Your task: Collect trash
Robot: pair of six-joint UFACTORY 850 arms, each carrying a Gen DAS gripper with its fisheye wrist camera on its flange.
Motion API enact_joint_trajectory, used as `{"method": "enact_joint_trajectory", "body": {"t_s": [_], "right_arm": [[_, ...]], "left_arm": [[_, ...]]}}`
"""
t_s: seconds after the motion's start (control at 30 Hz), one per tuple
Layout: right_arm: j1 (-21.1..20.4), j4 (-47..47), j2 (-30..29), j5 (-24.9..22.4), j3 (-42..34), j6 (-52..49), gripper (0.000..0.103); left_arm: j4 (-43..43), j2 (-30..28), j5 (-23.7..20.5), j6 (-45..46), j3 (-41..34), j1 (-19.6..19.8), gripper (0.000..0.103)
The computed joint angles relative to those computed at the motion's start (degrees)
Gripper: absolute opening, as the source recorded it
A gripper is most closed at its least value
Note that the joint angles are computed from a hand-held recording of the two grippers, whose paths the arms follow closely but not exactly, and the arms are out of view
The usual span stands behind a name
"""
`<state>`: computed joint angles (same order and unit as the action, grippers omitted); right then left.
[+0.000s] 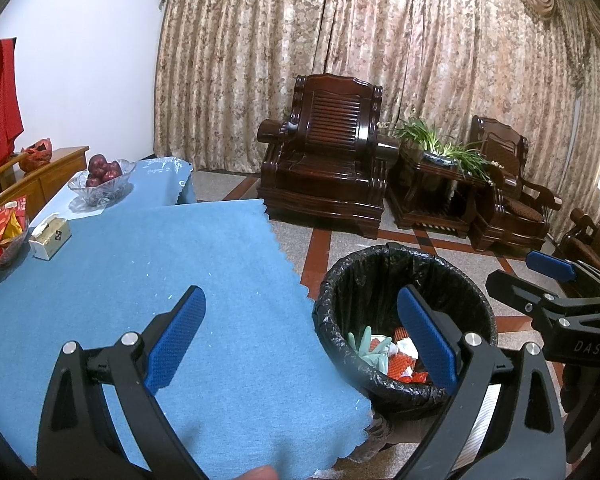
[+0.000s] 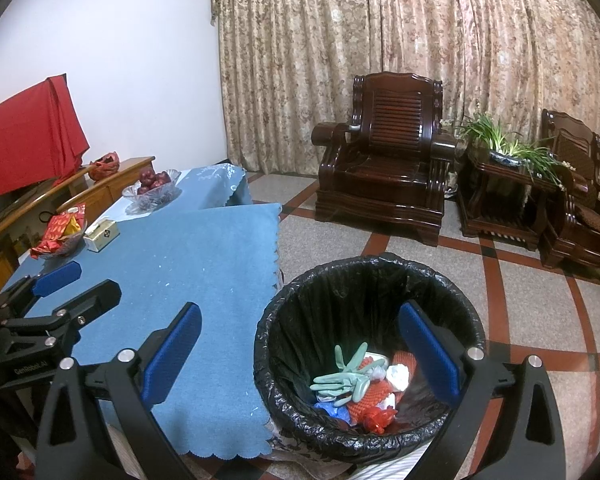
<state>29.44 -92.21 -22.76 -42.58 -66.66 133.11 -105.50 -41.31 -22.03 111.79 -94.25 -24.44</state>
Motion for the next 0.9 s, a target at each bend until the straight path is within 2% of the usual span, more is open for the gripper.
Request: {"method": "enact_joint_trajectory", "body": {"t_s": [0.9], "right_arm": [[-0.1, 0.3, 0.0, 0.2, -0.2, -0.4, 0.097]], "left_arm": [[1.7, -0.1, 0.2, -1.6, -0.5, 0.0, 0.094]]}}
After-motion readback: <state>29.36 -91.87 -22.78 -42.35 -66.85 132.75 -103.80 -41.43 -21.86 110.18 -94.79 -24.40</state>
